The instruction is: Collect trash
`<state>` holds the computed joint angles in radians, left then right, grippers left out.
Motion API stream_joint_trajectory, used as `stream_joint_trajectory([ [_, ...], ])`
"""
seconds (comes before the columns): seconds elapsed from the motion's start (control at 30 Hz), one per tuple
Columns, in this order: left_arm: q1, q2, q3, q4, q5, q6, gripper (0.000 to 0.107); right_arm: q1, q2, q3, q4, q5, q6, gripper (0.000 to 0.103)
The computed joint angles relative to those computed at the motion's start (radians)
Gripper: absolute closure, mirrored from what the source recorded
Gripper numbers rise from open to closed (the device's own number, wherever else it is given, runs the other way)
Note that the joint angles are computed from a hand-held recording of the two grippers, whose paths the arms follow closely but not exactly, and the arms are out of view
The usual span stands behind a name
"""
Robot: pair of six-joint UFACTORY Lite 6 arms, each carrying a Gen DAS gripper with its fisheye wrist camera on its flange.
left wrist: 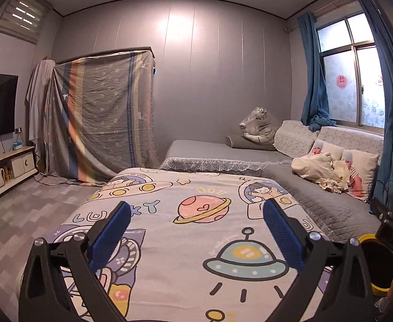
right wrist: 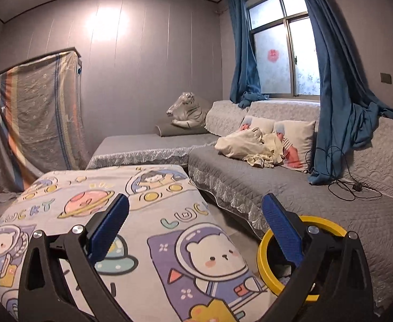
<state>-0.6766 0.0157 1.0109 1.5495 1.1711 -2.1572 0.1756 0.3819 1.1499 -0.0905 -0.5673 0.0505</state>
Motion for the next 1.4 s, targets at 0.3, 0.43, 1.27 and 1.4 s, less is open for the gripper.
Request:
stream_joint_trajectory([
  [0.3,-0.017,-0.002,-0.003,0.001,0.017,0.000,0.012,0.025,0.012,-0.038,0.057,-0.031,-0.049,0.008],
  [0.43,-0.011,-0.002,-0.005,-0.001,0.011,0.000,0.012,0.024,0.022,-0.031,0.048,-0.024,-0.037,0.008],
  [1.27,0.023,0.003,-0.032,0.013,-0.052,-0.036,0.012,0.021,0.042,-0.019,0.062,-0.014,-0.047,0.008],
  [1.4,0.022,0.007,-0.030,0.013,-0.054,-0.035,0.012,0.017,0.044,-0.019,0.054,-0.012,-0.041,0.008],
])
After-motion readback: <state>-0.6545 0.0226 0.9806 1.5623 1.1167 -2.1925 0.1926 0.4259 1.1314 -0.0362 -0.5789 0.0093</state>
